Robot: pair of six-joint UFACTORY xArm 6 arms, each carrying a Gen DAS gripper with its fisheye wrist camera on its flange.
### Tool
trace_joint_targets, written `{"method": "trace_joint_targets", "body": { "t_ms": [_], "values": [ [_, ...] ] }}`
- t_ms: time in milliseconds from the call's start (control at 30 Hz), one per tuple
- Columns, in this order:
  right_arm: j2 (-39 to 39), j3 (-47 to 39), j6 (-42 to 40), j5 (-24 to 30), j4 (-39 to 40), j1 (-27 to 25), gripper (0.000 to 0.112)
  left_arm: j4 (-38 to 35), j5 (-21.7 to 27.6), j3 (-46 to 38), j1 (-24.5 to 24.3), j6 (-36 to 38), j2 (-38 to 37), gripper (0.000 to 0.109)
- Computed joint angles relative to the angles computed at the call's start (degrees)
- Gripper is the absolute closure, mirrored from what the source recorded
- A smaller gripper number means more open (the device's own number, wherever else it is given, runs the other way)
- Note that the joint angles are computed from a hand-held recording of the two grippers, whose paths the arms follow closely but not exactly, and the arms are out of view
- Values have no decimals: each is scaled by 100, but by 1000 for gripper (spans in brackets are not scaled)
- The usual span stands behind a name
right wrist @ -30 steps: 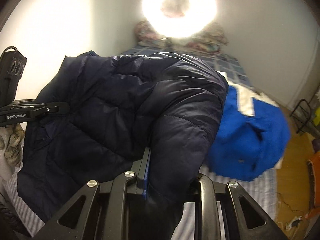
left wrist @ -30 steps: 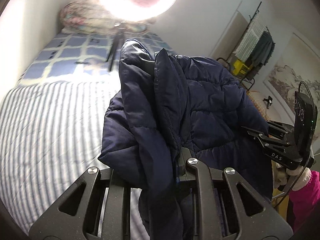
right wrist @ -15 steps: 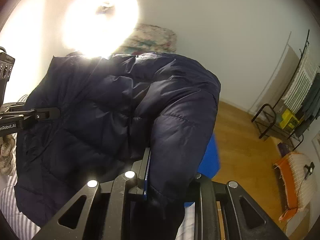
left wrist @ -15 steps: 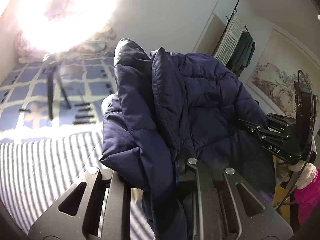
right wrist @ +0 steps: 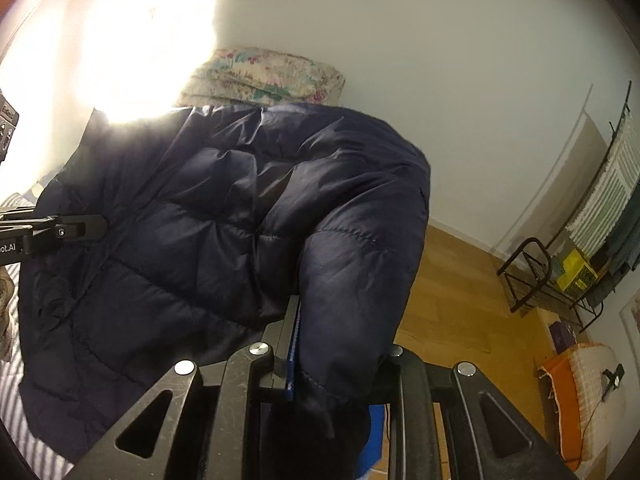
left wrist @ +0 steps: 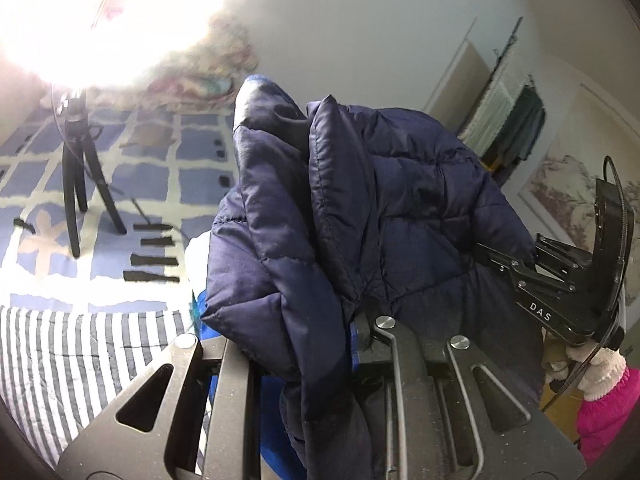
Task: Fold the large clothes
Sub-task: 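Grasp the folded jacket with both grippers and lift it off the mattress, then lower the folded jacket onto the blue garment and open both grippers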
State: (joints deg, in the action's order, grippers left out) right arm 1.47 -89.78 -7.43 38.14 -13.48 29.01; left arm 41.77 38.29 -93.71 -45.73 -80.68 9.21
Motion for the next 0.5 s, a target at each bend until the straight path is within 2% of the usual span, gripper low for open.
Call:
{"method": "trace_joint_targets", "body": {
  "t_ms": [33,67,100,133,167,200,233,300,333,500],
  "values": [
    [123,-45,-71,-3,-11,-25,87,-194,62,-13,55,23,83,86],
    [225,-64,-15,51,-187,-32,85,-277,83,107,89,-81,58,75],
    [293,-98,-2,154,-254,-51,76,-234,86,211,119,-286,39,66],
    [408,-157,88,300,-415,-59,67,-114,98,343,135,-524,-10,50],
    [448,-136,209,309,-597,-76,63,1,57,420,127,-663,-35,48],
    [469,-56,450,230,-902,-107,50,144,54,499,108,-742,-77,48],
    [457,50,857,118,-1405,-118,34,224,182,482,58,-707,-79,43],
    [392,174,1646,22,-2287,-125,21,302,641,293,-84,-542,-22,35],
    [375,176,1825,20,-2368,-144,21,372,812,252,-163,-534,-38,34],
    [72,409,2251,-79,-2413,-184,23,642,996,517,-395,-655,-394,34]
  ]
}}
